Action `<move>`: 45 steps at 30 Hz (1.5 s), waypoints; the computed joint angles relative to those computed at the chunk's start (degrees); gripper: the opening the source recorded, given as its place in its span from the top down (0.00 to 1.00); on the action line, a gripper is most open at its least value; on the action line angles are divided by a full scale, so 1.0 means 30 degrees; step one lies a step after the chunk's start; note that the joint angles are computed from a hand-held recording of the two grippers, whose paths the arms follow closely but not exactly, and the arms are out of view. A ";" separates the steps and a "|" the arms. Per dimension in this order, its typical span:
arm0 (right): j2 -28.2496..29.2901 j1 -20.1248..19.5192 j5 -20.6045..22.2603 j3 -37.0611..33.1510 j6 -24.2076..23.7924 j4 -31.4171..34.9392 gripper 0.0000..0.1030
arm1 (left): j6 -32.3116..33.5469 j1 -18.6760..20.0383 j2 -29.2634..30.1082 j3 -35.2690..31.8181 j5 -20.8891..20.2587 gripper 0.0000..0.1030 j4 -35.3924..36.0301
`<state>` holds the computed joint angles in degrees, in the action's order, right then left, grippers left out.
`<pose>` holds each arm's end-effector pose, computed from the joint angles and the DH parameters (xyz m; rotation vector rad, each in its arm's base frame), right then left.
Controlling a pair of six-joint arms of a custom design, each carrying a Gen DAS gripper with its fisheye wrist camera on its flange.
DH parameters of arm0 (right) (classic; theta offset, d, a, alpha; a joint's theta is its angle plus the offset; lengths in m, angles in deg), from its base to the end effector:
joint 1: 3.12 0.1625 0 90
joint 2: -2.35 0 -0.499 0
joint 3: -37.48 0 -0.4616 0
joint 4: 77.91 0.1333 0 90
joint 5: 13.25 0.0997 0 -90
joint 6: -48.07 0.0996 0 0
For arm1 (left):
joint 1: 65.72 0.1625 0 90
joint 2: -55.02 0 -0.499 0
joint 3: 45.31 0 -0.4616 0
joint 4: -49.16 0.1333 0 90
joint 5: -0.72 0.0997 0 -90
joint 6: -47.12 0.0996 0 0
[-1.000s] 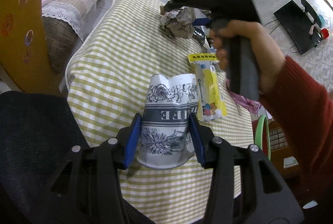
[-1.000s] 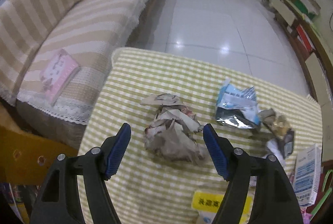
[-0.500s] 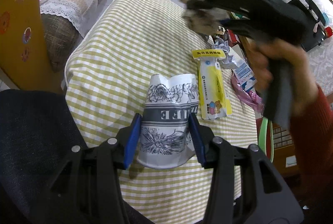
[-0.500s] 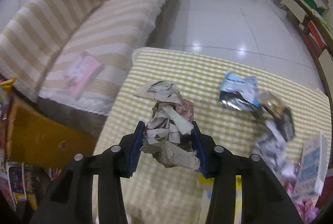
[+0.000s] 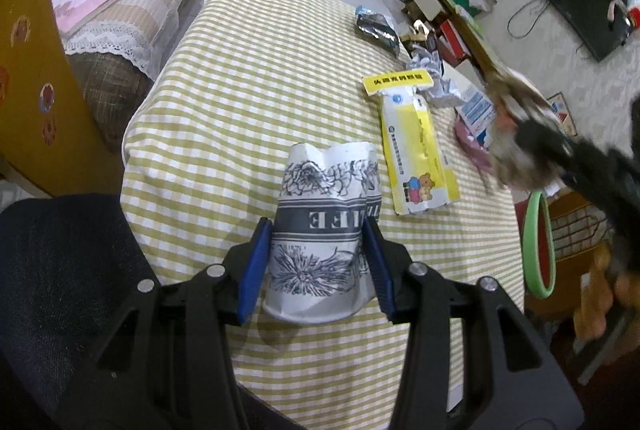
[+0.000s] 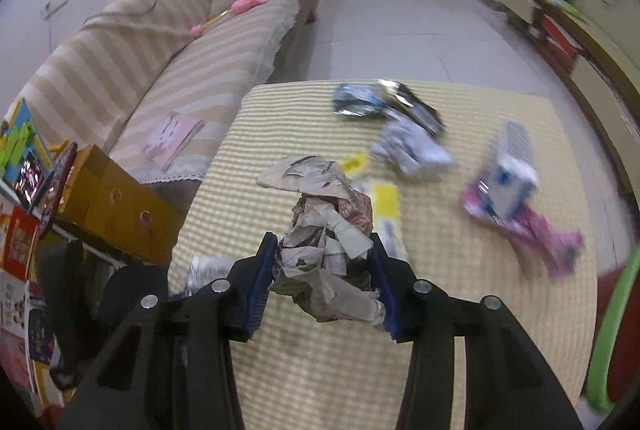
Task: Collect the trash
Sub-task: 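Grasp the crumpled newspaper ball with the right tool, then carry the paper cup and newspaper ball over to the bucket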
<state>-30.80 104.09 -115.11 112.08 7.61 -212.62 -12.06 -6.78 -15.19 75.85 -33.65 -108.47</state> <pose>0.3648 -0.7966 0.0382 1.4043 -2.5686 0.0203 -0.1102 -0.6007 0.2483 -0.7636 2.2844 -1.1462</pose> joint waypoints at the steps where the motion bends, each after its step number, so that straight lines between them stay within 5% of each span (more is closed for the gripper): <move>1: -0.0259 -0.0146 -0.0075 0.0294 0.0234 -0.0271 0.57 | -0.0091 -0.0029 0.0043 -0.0158 0.0069 0.57 0.0524; 5: -0.1080 -0.0573 -0.0315 0.1326 0.1080 -0.1461 0.57 | -0.0261 -0.0155 0.0266 -0.0741 0.0331 0.57 0.2127; 22: -0.2528 -0.1222 0.0937 0.1637 0.1858 -0.4182 0.55 | 0.6505 -0.0722 0.2518 -0.4090 0.0698 0.57 -0.1585; 45: -0.3088 -0.2146 0.0692 0.1239 0.3153 -0.5706 0.55 | 1.0323 -0.0657 0.4997 -0.7552 -0.0307 0.57 -0.2112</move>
<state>-40.06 97.65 -113.03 115.80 17.07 -229.73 18.90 -8.75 -0.20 53.20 -34.57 -114.81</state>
